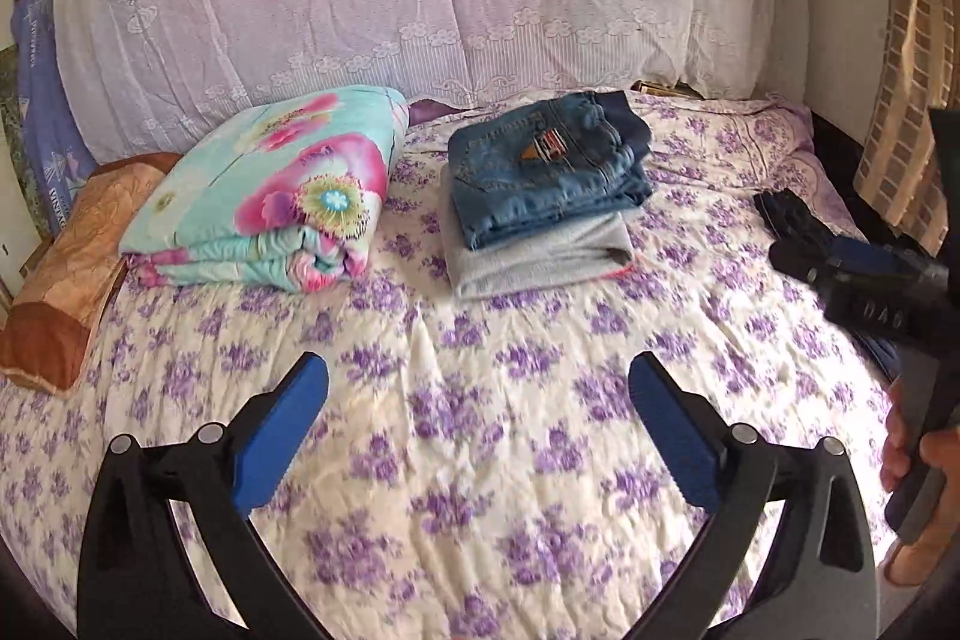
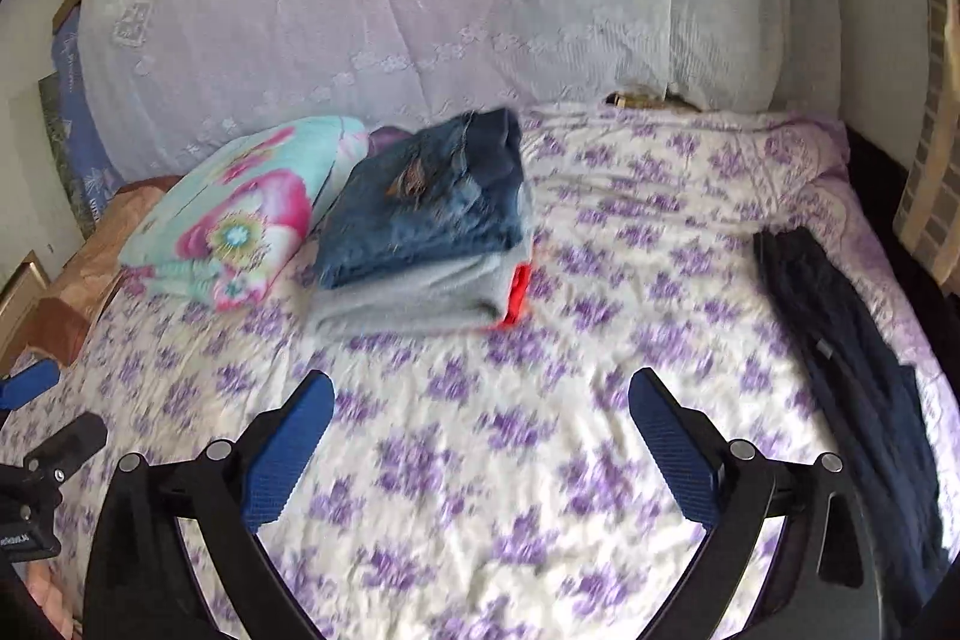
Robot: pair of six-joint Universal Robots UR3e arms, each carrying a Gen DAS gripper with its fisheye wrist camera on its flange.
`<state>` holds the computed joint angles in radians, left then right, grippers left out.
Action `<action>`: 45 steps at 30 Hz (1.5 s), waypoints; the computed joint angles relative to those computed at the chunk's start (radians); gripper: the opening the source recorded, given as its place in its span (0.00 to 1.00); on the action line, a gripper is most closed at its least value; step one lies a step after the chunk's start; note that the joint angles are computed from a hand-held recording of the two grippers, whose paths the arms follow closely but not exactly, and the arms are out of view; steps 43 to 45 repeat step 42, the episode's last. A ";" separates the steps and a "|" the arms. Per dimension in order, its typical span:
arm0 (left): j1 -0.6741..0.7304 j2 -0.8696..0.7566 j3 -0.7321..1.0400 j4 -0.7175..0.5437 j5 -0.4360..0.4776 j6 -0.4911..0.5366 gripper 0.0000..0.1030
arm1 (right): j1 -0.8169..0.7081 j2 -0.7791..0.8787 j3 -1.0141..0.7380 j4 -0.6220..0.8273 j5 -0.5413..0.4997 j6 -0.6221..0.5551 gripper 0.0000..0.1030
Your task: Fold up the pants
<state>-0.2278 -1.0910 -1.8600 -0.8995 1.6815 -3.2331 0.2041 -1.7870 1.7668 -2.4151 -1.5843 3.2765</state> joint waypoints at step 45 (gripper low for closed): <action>-0.510 0.112 -0.158 -0.008 0.430 -0.353 0.95 | 0.544 -0.165 0.229 -0.010 -0.572 0.331 0.96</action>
